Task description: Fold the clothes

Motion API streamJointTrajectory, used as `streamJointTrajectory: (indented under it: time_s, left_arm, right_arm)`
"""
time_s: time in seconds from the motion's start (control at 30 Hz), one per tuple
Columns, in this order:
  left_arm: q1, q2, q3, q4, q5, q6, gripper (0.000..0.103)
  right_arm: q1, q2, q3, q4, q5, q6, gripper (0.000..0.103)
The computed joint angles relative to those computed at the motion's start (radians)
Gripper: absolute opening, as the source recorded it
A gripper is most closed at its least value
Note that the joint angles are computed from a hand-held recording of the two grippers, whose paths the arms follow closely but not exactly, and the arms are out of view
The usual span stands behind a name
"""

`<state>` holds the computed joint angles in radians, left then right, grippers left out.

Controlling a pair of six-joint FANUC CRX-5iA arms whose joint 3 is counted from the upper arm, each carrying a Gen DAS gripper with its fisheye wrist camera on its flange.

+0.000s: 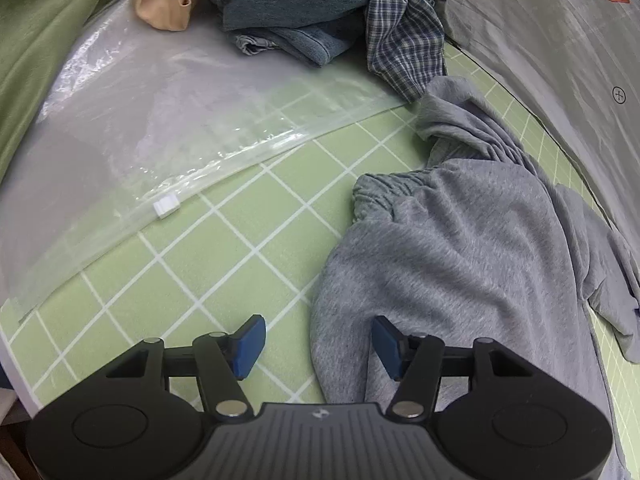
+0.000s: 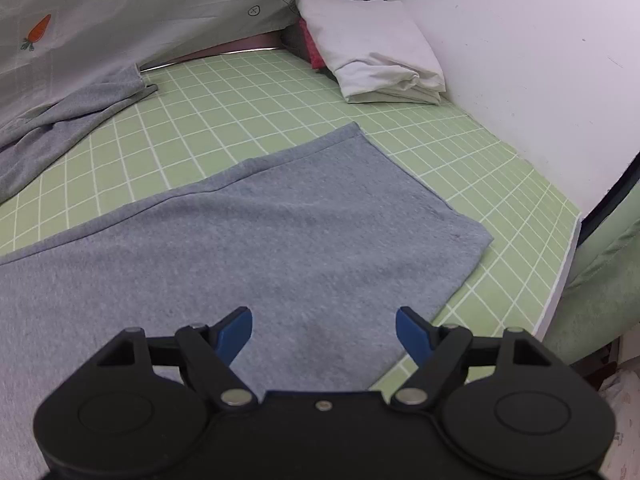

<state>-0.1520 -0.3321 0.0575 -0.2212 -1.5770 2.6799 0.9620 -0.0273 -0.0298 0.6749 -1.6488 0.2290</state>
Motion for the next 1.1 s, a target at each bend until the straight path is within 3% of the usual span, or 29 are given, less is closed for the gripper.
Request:
streamJointTrajectory:
  time_s: [0.13,0.27,0.5,0.6,0.67,0.77,0.83,1.1]
  left_arm:
    - [0.048,-0.024,-0.027,0.033,0.067,-0.081,0.000]
    - [-0.012,-0.020,0.042,-0.091,0.029,-0.094,0.000]
    - [-0.230,0.015,0.210,-0.435,-0.291,0.030,0.001]
    - [-0.278,0.017,0.225,-0.457,-0.359,0.089,0.005]
    - [-0.322,0.028,0.235,-0.452,-0.385,0.152,0.031]
    - [-0.414,0.064,0.265,-0.471,-0.398,0.221,0.055]
    - [-0.459,0.098,0.292,-0.473,-0.395,0.239,0.064]
    - [-0.562,0.247,0.427,-0.444,-0.374,0.174,0.067]
  right_arm:
    - [0.037,0.036,0.038,-0.008,-0.025,-0.015,0.080]
    - [0.053,0.056,0.061,-0.029,-0.028,-0.020,0.080]
    - [0.024,0.054,0.066,-0.054,0.043,0.026,0.080]
    - [-0.006,0.039,0.050,-0.057,0.085,0.038,0.080]
    - [-0.031,0.022,0.032,-0.067,0.105,0.030,0.080]
    - [-0.064,-0.008,-0.002,-0.083,0.125,0.008,0.082]
    - [-0.086,-0.030,-0.028,-0.097,0.129,-0.010,0.082]
    - [-0.209,-0.114,-0.128,-0.130,0.160,-0.060,0.086]
